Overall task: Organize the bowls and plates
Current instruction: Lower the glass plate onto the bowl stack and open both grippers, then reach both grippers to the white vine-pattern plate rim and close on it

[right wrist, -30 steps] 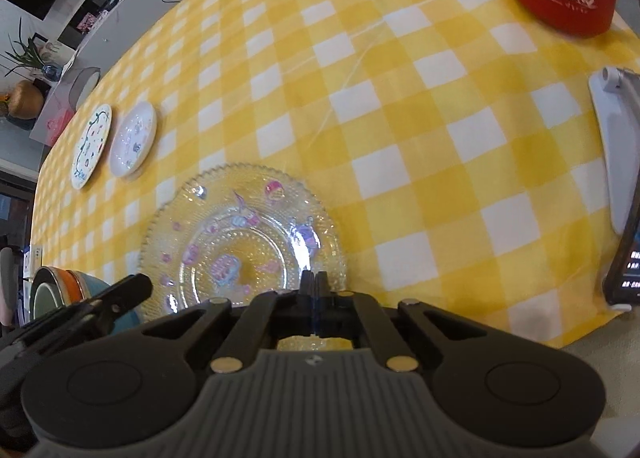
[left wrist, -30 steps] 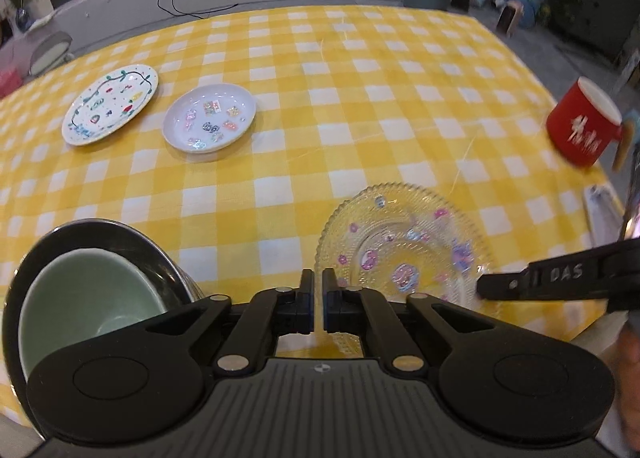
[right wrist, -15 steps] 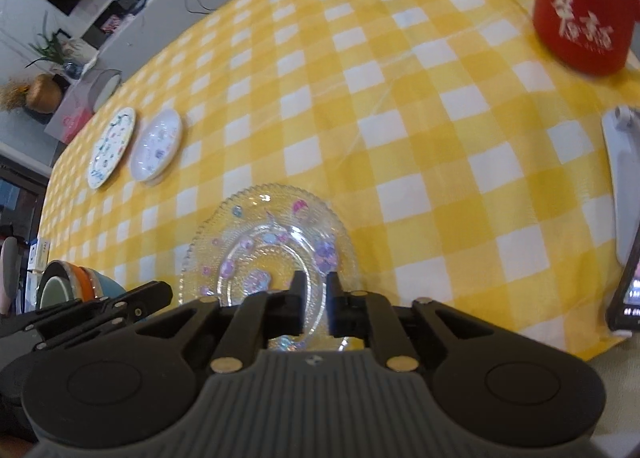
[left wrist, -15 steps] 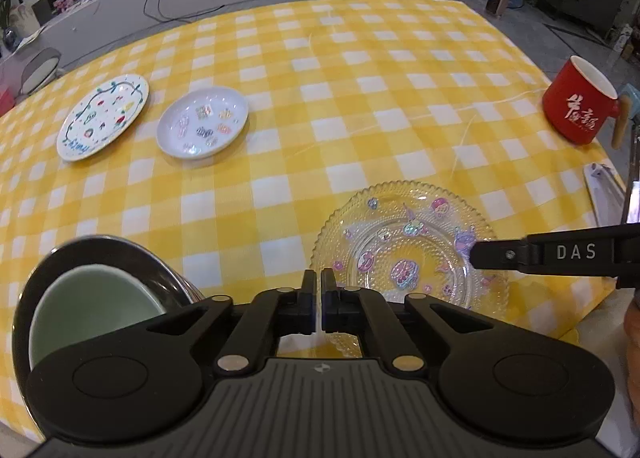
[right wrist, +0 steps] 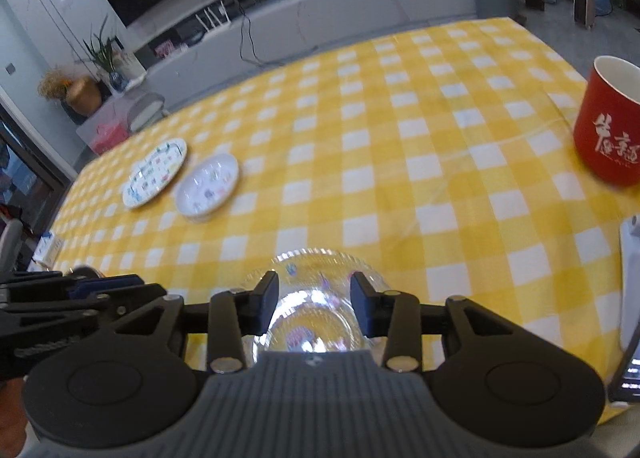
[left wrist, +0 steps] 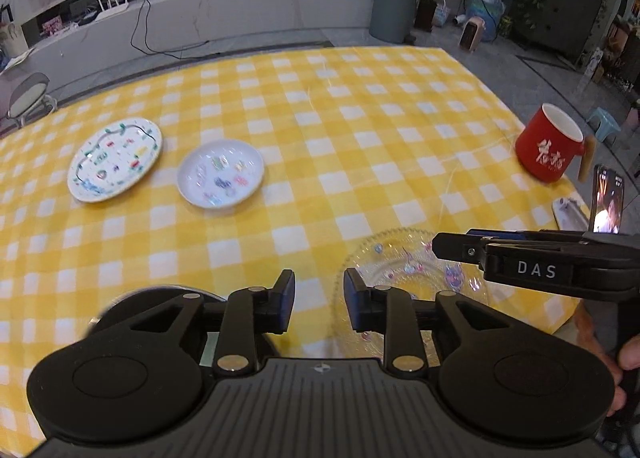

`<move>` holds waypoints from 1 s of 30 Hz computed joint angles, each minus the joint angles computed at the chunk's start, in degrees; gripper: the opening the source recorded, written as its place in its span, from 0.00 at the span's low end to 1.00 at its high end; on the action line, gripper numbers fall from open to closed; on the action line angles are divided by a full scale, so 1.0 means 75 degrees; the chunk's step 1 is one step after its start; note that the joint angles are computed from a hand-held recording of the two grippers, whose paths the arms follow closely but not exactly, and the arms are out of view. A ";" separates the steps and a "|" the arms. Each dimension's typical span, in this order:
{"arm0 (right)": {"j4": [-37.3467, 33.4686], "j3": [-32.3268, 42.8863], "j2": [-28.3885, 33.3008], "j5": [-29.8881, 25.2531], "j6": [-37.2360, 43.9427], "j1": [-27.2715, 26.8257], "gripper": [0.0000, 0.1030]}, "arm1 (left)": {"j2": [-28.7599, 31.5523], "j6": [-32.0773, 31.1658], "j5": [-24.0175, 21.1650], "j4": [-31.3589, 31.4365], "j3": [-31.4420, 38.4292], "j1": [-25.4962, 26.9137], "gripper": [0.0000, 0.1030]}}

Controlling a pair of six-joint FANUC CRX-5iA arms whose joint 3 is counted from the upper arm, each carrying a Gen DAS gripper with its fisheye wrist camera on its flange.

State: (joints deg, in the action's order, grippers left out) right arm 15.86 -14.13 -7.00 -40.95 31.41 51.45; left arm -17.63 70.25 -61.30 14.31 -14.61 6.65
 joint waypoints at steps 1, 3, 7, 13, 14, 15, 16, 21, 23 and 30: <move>0.0177 -0.0071 0.0009 0.0129 -0.0198 0.0040 0.39 | -0.0008 -0.0035 -0.0008 0.0026 0.0033 0.0069 0.30; 0.0503 -0.0142 0.0065 0.0259 -0.0515 0.0102 0.41 | -0.0040 -0.0254 0.0012 0.0263 0.0012 0.0296 0.30; 0.0663 -0.0079 0.0279 0.0391 -0.0802 0.0100 0.44 | -0.0069 -0.0620 0.0058 0.0619 -0.0011 0.0727 0.30; 0.2610 -0.0678 0.0427 0.1126 -0.2384 0.0132 0.46 | -0.0168 -0.0645 0.0674 0.0363 -0.0073 0.1041 0.33; 0.2826 -0.0759 0.0448 0.1318 -0.2572 0.0091 0.50 | -0.0185 -0.0747 0.0792 0.0433 -0.0132 0.1137 0.33; 0.2913 -0.0805 0.0476 0.1542 -0.2667 0.0038 0.52 | -0.0193 -0.0824 0.0890 0.0488 -0.0179 0.1211 0.34; 0.2957 -0.0828 0.0514 0.1742 -0.2743 -0.0006 0.54 | -0.0194 -0.0876 0.0979 0.0521 -0.0211 0.1270 0.34; 0.3077 -0.0546 0.0930 0.1971 -0.2538 0.0015 0.54 | -0.0047 -0.1196 0.1004 0.0772 -0.0215 0.1630 0.40; 0.2905 -0.0344 0.1131 0.2030 -0.2196 0.0032 0.52 | 0.0083 -0.1322 0.0834 0.1134 -0.0219 0.1887 0.42; 0.1384 0.0797 0.1935 0.1821 -0.0633 0.0060 0.42 | 0.0859 -0.2078 0.0132 0.2357 -0.0055 0.2578 0.43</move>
